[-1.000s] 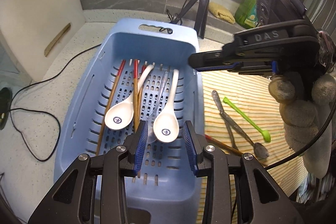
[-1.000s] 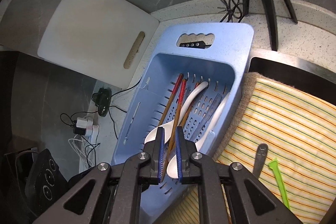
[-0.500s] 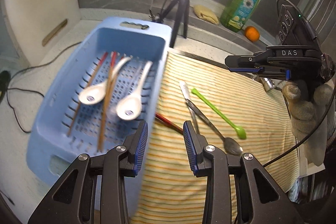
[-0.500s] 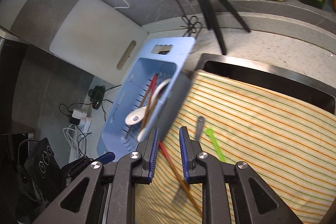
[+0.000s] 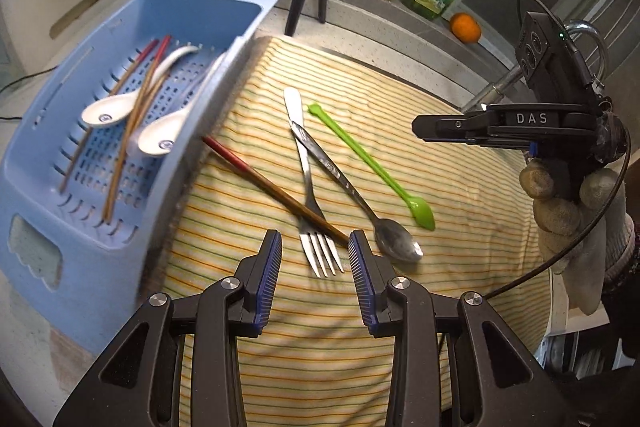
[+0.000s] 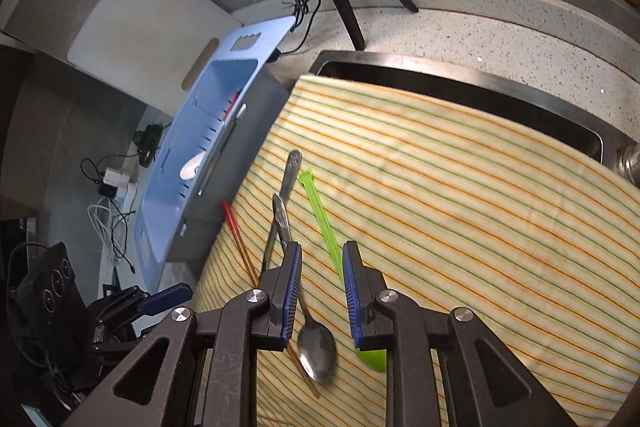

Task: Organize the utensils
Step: 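Withdraw the right tool from the basket back over the towel, then lower the right tool onto the metal spoon and close on its handle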

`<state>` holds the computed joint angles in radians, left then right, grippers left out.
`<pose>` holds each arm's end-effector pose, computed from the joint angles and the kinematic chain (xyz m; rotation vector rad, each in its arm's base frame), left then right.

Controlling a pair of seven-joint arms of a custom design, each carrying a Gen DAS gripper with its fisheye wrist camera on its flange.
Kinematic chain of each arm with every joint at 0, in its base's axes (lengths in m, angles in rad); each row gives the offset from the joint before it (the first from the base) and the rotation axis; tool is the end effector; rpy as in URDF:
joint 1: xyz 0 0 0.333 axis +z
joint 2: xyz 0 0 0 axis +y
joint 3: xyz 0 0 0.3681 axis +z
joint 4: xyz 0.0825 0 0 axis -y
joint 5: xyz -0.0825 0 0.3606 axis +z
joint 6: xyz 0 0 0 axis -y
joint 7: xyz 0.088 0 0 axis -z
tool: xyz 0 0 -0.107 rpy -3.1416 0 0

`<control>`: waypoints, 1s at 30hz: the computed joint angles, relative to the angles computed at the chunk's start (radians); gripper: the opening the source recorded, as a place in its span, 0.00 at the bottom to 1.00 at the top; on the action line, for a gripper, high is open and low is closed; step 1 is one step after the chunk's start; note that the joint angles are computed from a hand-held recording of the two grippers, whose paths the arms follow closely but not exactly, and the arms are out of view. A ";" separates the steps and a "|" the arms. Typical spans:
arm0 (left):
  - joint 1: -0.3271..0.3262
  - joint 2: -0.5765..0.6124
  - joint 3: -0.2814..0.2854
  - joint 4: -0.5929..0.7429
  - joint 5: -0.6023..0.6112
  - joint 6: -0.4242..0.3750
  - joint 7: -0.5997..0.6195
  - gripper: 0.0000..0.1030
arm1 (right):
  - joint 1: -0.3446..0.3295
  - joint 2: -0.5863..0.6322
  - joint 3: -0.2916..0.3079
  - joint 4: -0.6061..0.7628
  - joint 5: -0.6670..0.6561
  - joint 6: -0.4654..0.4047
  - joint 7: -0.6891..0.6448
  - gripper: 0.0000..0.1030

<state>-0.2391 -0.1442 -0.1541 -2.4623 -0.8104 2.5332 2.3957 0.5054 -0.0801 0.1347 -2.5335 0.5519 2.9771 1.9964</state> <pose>0.4236 -0.1687 0.4357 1.3820 -2.5908 0.8039 0.3961 0.2506 0.4253 -1.5349 2.0916 0.1123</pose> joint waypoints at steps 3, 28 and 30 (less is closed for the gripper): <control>-0.004 -0.003 -0.002 -0.010 -0.009 -0.010 -0.006 0.32 | 0.018 0.007 -0.001 -0.002 0.051 -0.005 -0.040 0.19; -0.009 -0.015 -0.010 -0.038 -0.022 -0.022 -0.006 0.32 | -0.016 0.126 0.066 0.112 0.287 -0.118 -0.325 0.19; -0.012 -0.022 -0.009 -0.046 -0.022 -0.012 -0.014 0.32 | -0.022 0.129 0.067 0.117 0.321 -0.136 -0.358 0.19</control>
